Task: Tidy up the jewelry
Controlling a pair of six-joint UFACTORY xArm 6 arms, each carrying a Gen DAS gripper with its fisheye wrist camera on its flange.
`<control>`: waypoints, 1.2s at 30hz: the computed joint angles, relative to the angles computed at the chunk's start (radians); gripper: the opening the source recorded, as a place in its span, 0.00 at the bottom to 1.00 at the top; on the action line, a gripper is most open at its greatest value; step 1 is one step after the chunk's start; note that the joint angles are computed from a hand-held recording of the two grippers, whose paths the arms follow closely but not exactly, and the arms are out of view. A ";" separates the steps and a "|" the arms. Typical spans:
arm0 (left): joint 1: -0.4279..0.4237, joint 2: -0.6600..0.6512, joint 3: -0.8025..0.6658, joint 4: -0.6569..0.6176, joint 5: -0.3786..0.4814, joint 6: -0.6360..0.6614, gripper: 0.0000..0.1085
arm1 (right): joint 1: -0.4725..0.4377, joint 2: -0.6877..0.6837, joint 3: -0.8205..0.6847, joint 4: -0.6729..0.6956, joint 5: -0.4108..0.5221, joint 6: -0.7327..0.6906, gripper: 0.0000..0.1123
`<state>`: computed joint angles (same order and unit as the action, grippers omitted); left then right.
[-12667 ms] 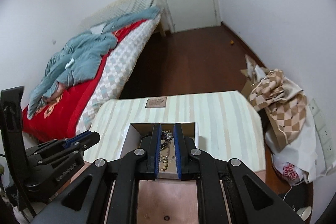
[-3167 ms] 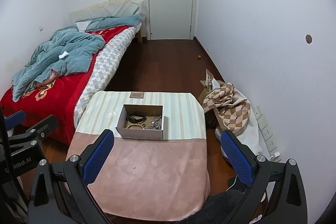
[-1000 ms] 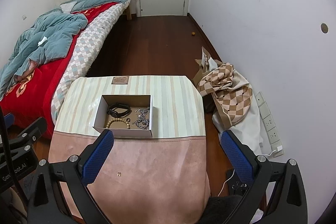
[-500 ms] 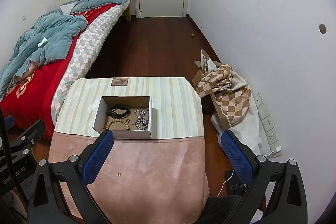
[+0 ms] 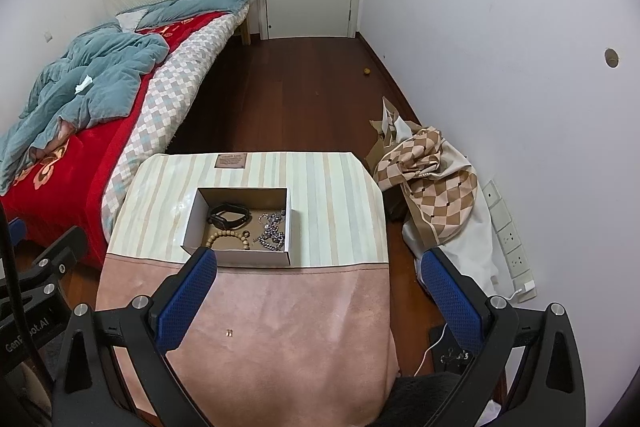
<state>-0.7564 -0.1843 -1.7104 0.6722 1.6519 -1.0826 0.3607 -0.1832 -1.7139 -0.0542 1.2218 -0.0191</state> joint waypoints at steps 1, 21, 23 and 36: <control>-0.002 0.001 -0.003 0.003 0.001 0.000 0.93 | -0.001 0.000 -0.003 0.001 0.001 -0.002 0.92; -0.018 -0.004 -0.015 0.024 0.011 -0.002 0.94 | -0.007 -0.018 -0.005 0.015 0.001 -0.006 0.92; -0.020 -0.006 -0.012 0.027 0.012 -0.004 0.94 | -0.007 -0.019 -0.005 0.015 0.001 -0.006 0.92; -0.027 -0.011 -0.014 0.020 0.022 -0.020 0.94 | -0.010 -0.014 -0.020 0.023 0.019 -0.018 0.92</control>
